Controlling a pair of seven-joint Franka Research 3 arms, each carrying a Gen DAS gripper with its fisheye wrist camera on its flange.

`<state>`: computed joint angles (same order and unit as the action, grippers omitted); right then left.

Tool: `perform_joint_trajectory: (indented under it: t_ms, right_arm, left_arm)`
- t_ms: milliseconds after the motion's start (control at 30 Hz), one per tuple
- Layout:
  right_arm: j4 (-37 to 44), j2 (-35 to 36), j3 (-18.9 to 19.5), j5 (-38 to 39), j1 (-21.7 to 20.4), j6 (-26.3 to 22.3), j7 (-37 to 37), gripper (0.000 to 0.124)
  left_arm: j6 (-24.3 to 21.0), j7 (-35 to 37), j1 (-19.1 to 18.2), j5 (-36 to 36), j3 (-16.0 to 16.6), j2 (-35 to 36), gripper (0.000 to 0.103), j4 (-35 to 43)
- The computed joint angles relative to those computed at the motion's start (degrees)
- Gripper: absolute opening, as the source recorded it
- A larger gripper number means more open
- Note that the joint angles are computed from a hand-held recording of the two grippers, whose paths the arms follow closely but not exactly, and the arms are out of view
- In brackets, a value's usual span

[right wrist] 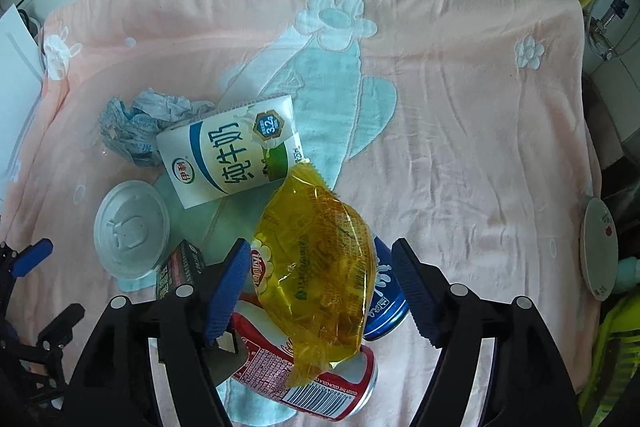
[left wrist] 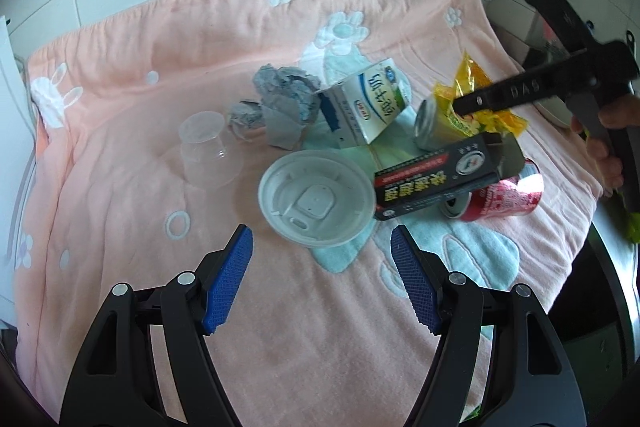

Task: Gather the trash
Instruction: 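Grasp the yellow snack bag with the right gripper and lift it, then close the left gripper on the white plastic lid while the right gripper holds the bag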

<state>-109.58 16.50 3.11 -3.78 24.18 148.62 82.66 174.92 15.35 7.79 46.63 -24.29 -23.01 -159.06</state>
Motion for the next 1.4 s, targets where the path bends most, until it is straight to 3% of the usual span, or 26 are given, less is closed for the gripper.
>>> perform_joint_trajectory:
  t_ms: [67, 167, 233, 433, 700, 767, 833, 900, 1000, 1100, 1400]
  right_arm:
    - [0.14, 0.51, -0.75, -1.61, 0.56, -0.15, 1.42, 0.068]
    - [-0.68, 0.20, -1.21, -2.83, 0.53, 0.70, 2.12, 0.047]
    - [-1.05, -0.38, -0.30, -0.41, -0.79, 0.42, 0.21, 0.030]
    - [-3.62, -3.03, 0.07, 2.15, -2.36, 1.61, -2.21, 0.020]
    - [-8.06, -6.89, 0.87, 6.28, -4.28, 2.97, -6.06, 0.019]
    - [-9.52, -8.08, 0.91, 6.55, -4.49, 3.54, -6.82, 0.019]
    - [-10.50, -8.92, 1.08, 7.66, -4.90, 3.89, -7.91, 0.019]
    - [-11.39, -9.69, 1.22, 8.75, -5.26, 4.16, -9.08, 0.019]
    - [-12.30, -10.37, 1.39, 10.21, -5.63, 4.43, -10.52, 0.019]
    - [-13.14, -11.12, 1.60, 11.84, -5.85, 4.40, -11.85, 0.019]
    - [-14.75, -12.57, 1.85, 14.34, -5.90, 4.05, -14.01, 0.019]
  left_arm:
    - [-0.11, 0.97, -0.72, -0.87, 1.44, 0.71, 0.073, 0.03]
    - [-0.34, 1.30, 0.14, -0.30, 1.62, 2.32, 0.076, 0.88]
    - [0.47, 3.37, -1.11, -1.09, 3.71, 4.59, 0.081, 1.60]
    - [-0.97, 6.31, -1.66, 2.00, 4.88, 9.33, 0.092, 5.06]
    - [0.06, 12.98, -6.16, 0.77, 11.30, 14.88, 0.093, 8.14]
    - [-0.16, 13.16, -6.21, 0.80, 11.59, 15.43, 0.094, 8.50]
    - [2.78, 16.19, -7.17, -1.84, 13.32, 15.82, 0.094, 7.79]
    - [4.87, 18.15, -7.30, -3.45, 13.80, 15.69, 0.096, 7.06]
    - [4.90, 15.53, -2.97, 2.33, 9.74, 15.30, 0.098, 7.81]
    - [4.44, 21.80, -6.05, -1.61, 12.05, 15.99, 0.098, 8.00]
    - [1.22, 30.68, -8.96, -6.06, 14.07, 19.95, 0.098, 10.77]
